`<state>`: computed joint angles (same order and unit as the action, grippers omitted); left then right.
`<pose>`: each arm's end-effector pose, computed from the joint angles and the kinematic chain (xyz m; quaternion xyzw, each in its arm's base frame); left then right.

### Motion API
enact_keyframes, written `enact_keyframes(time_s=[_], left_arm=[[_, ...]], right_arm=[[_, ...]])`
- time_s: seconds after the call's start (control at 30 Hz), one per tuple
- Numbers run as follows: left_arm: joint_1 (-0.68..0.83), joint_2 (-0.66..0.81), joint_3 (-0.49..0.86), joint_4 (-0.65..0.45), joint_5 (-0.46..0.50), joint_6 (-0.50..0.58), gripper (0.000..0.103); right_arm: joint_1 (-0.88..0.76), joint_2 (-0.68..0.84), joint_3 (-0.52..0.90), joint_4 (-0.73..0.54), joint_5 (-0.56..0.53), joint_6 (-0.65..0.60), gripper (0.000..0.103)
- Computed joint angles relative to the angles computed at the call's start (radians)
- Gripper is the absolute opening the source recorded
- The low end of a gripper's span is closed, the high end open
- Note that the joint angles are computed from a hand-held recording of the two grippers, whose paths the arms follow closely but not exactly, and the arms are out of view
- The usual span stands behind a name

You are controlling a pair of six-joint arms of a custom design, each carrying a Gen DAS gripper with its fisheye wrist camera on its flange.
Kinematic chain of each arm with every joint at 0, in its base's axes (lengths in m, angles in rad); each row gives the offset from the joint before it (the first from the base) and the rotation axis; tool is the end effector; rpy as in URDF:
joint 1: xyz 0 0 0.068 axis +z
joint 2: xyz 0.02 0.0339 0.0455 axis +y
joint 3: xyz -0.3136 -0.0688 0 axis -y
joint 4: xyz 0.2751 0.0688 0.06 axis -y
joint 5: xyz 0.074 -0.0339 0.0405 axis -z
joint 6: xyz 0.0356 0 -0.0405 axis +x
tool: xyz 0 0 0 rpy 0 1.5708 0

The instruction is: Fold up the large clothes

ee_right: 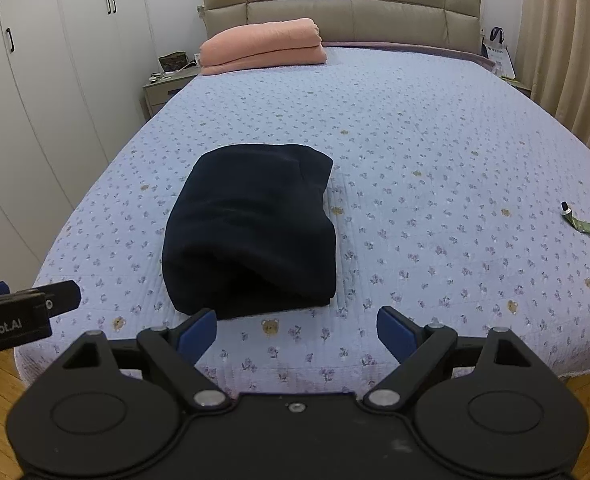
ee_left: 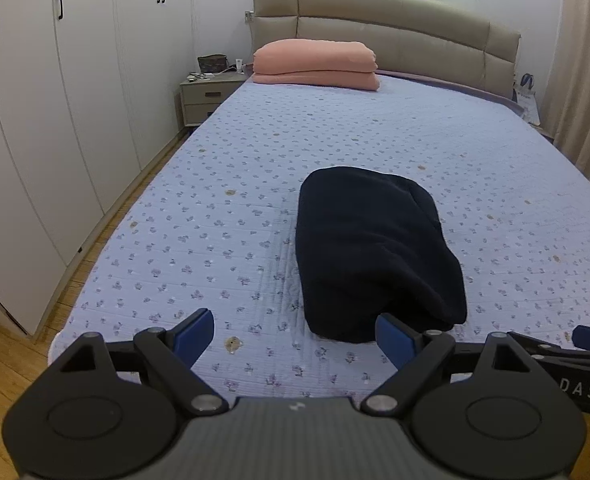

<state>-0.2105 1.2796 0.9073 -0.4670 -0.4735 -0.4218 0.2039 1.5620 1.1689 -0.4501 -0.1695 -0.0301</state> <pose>0.2759 -0.0423 0.2911 -0.1791 0.8939 0.1001 0.3985 0.3581 0.0802 0.2957 -0.1386 0.9213 0.1096 0.3463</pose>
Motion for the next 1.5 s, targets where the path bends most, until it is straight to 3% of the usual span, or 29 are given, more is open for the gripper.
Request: enact_keyframes(time_s=[1.5], left_arm=[[-0.016,-0.024,-0.010,-0.013,-0.042,0.016,0.092]], right_arm=[[0.005,-0.020,-0.004,-0.021,-0.015,-0.006,0.103]])
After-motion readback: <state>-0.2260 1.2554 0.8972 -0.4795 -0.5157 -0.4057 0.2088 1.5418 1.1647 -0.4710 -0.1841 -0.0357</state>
